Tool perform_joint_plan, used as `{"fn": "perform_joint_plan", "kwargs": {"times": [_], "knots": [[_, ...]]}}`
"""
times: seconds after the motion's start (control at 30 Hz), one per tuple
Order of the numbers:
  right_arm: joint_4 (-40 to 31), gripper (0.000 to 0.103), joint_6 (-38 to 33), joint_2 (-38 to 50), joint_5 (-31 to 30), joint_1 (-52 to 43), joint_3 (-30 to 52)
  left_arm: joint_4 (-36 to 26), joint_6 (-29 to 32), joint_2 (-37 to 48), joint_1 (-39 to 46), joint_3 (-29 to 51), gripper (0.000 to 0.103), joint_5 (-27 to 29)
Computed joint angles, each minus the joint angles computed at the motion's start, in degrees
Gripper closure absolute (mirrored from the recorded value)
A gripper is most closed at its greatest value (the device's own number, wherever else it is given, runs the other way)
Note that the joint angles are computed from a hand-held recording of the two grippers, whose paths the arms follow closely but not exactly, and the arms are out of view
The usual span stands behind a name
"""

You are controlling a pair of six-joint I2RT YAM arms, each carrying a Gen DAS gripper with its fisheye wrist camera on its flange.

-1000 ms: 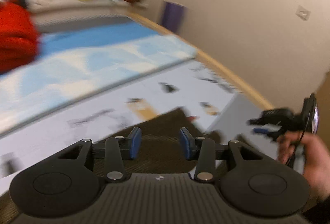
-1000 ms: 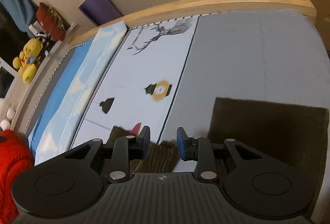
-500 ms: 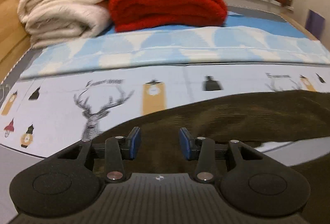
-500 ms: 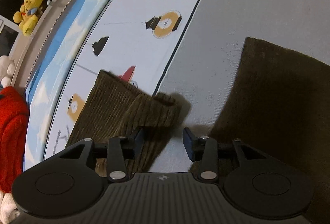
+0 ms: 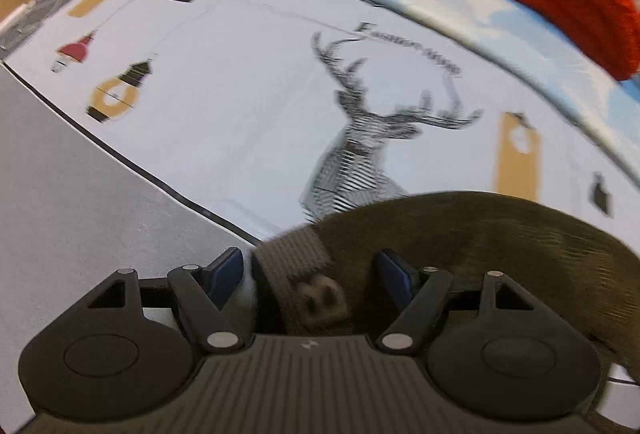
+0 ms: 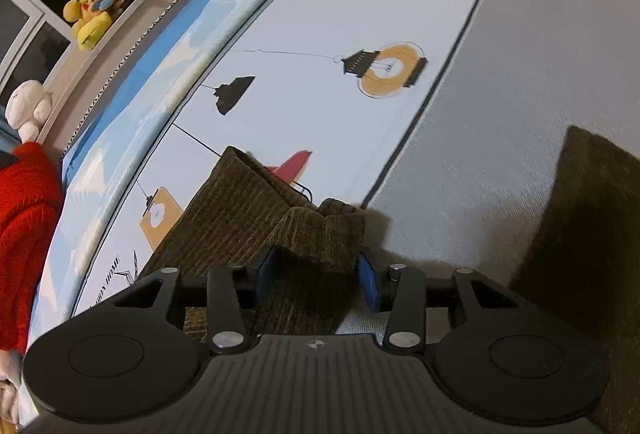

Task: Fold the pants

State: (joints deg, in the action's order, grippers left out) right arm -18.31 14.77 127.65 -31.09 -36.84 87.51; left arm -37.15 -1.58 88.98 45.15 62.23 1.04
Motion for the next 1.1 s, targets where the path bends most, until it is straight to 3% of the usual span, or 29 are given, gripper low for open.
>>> {"fn": "perform_joint_plan", "kwargs": {"times": [0.07,0.13,0.2,0.3,0.4,0.43,0.47,0.5,0.57,0.67,0.73,0.77,0.9,0.97,1.1], "knots": [[1.3,0.075,-0.3,0.0,0.4,0.2,-0.2,1.8,-0.7,1.2,0.6,-0.4,0.024,-0.6],[3.2,0.079,0.3,-0.6,0.1,0.2,-1.0,4.6,-0.9,1.9,0.9,-1.5,0.041,0.3],[5.0,0.085,0.4,-2.4,0.2,0.3,-2.2,7.2,-0.3,1.0,-0.4,-3.3,0.058,-2.2],[8.0,0.088,4.6,-7.9,-2.4,-0.6,-3.9,9.3,0.1,-2.7,-1.2,-5.3,0.072,-2.3],[14.3,0.089,11.4,-17.9,-3.0,-3.5,-9.1,13.1,0.5,-8.6,0.3,-7.4,0.071,2.5],[17.9,0.089,10.9,-20.1,-0.5,-4.2,-11.4,14.6,1.8,-10.1,0.2,-8.2,0.071,3.3],[16.4,0.088,8.2,-19.8,5.3,-3.8,-10.9,15.8,3.3,-10.7,-0.7,-8.9,0.071,2.6],[11.2,0.088,6.6,-16.6,8.8,-3.4,-7.5,15.7,4.1,-10.5,-1.6,-8.9,0.070,1.4],[-6.4,0.088,2.8,-5.3,11.2,-3.5,4.6,14.7,4.0,-8.7,-2.6,-8.3,0.070,-1.3],[-16.5,0.086,1.4,3.9,14.1,-4.2,12.0,12.2,2.7,-6.6,-1.7,-5.9,0.066,0.1],[-13.5,0.083,-0.4,3.3,14.0,-4.3,11.4,11.5,3.0,-6.0,-1.5,-5.1,0.064,0.8],[-10.8,0.077,-1.1,1.8,14.7,-4.0,9.8,11.8,3.1,-6.2,-1.6,-5.6,0.062,0.4],[4.2,0.069,-3.2,-6.6,21.3,-1.6,-0.4,11.8,2.1,-6.3,-2.2,-6.0,0.060,-1.1],[7.2,0.062,-3.2,-9.0,17.5,-0.1,-2.7,11.2,1.6,-6.2,-2.9,-5.7,0.060,-2.1],[-0.1,0.044,-4.8,-6.5,2.8,3.8,1.9,9.8,0.3,-6.1,-4.9,-5.0,0.058,-5.0]]}}
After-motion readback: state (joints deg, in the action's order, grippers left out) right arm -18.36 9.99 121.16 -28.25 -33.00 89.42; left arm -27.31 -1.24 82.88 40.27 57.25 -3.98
